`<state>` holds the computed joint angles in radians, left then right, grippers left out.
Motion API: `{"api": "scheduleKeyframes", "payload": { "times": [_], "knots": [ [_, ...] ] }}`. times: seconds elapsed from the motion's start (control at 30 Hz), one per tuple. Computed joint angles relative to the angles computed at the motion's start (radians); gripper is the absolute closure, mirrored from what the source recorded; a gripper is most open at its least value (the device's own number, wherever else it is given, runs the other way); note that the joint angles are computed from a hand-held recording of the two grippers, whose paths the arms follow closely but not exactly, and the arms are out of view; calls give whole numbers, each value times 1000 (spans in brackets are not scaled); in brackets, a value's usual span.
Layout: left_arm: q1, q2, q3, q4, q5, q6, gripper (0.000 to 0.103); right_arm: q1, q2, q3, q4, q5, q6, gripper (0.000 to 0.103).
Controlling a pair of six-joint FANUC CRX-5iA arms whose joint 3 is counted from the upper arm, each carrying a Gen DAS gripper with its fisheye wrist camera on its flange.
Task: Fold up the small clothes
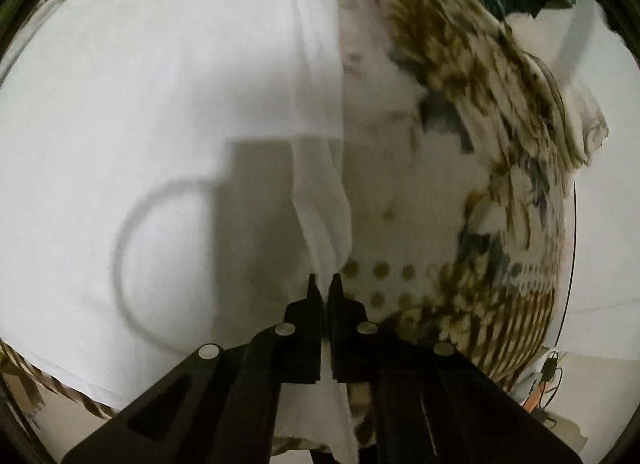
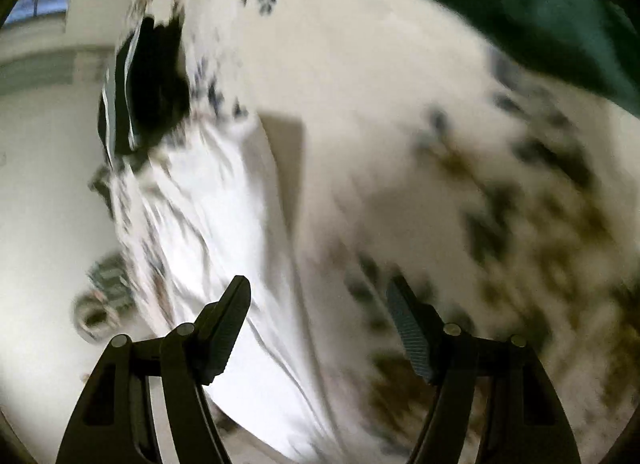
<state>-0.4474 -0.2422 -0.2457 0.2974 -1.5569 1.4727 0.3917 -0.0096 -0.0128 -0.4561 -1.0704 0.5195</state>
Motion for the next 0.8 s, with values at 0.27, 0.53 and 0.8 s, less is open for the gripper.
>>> {"api": "scheduleKeyframes", "payload": {
  "times": [0.27, 0.53, 0.8],
  "knots": [
    [27, -13, -3, 25, 4, 3, 102, -37, 269, 196, -79, 17, 81, 79],
    [182, -51, 22, 64, -62, -52, 103, 42, 343, 353, 89, -109, -24, 98],
    [453, -99, 71, 114, -163, -140, 103, 93, 459, 661, 173, -309, -69, 99]
  ]
}}
